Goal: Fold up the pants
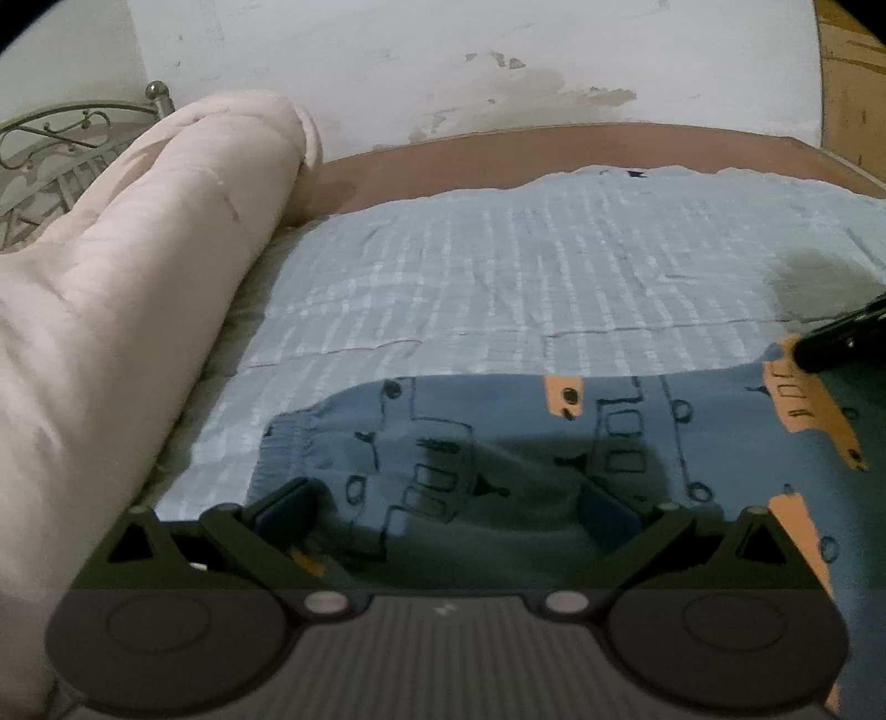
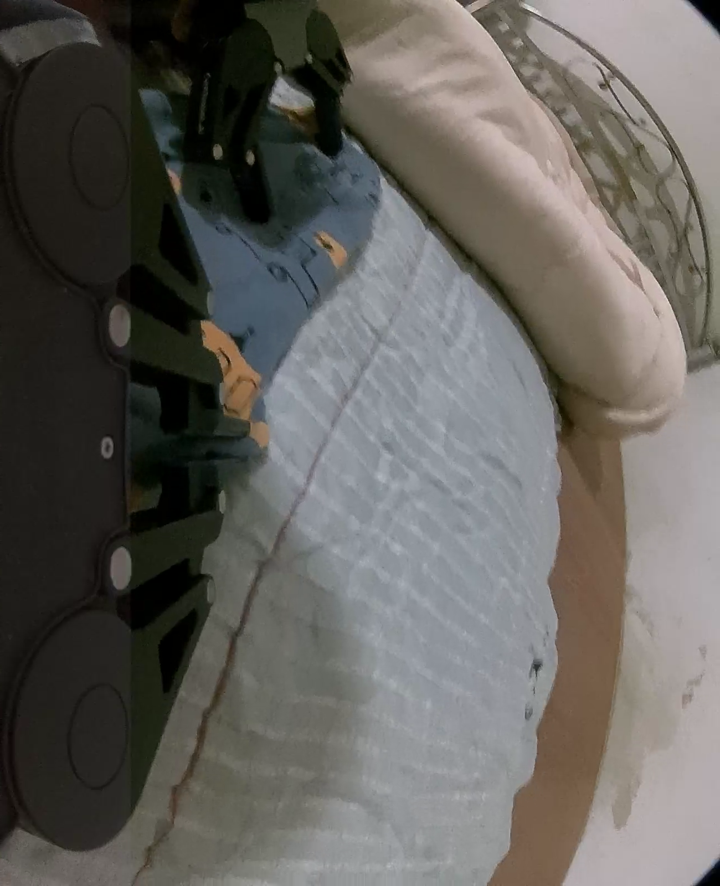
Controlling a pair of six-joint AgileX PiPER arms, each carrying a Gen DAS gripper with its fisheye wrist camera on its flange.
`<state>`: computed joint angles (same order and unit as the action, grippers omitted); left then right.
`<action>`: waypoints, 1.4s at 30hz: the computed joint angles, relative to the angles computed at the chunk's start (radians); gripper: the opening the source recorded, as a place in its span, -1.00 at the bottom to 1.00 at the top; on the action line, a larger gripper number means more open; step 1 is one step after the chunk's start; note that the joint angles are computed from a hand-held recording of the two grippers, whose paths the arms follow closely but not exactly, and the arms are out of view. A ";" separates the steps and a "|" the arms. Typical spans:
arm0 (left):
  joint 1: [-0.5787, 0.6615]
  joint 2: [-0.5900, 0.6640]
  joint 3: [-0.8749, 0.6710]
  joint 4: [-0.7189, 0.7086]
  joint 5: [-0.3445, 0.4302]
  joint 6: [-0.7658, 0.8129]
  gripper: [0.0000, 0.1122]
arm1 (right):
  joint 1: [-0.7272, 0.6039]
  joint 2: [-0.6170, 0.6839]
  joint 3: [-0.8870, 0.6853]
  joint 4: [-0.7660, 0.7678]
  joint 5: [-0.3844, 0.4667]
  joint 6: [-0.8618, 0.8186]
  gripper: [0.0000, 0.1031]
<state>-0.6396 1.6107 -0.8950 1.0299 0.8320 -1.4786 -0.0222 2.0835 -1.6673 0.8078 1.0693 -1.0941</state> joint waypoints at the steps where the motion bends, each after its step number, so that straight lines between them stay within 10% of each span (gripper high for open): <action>1: 0.003 0.002 -0.004 -0.006 0.002 0.007 0.83 | -0.002 0.004 0.001 0.004 -0.011 0.013 -0.90; 6: -0.040 -0.015 -0.020 0.013 0.059 -0.015 0.83 | -0.003 -0.063 0.121 0.056 -0.125 -0.103 -0.51; 10: -0.067 -0.056 0.000 0.061 -0.041 -0.079 0.83 | -0.062 -0.193 0.307 0.185 -0.199 -0.320 -0.32; 12: -0.087 -0.043 -0.011 0.092 -0.088 -0.115 0.83 | -0.118 -0.276 0.425 0.233 -0.237 -0.474 0.26; 15: -0.121 0.018 -0.064 0.113 -0.126 -0.133 0.83 | -0.216 -0.363 0.569 0.309 -0.244 -0.721 0.60; 24: -0.165 0.232 -0.264 0.036 0.028 -0.016 0.83 | -0.318 -0.359 0.638 0.413 -0.489 -0.898 0.82; 27: -0.181 0.229 -0.310 -0.003 0.111 -0.019 0.83 | -0.386 -0.326 0.584 0.394 -0.443 -0.850 0.80; 36: -0.266 0.372 -0.540 -0.031 0.037 0.055 0.83 | -0.657 -0.370 0.598 0.324 -0.173 -0.867 0.84; 42: -0.275 0.528 -0.771 -0.121 0.197 0.135 0.83 | -0.759 -0.360 0.578 0.319 -0.302 -0.951 0.85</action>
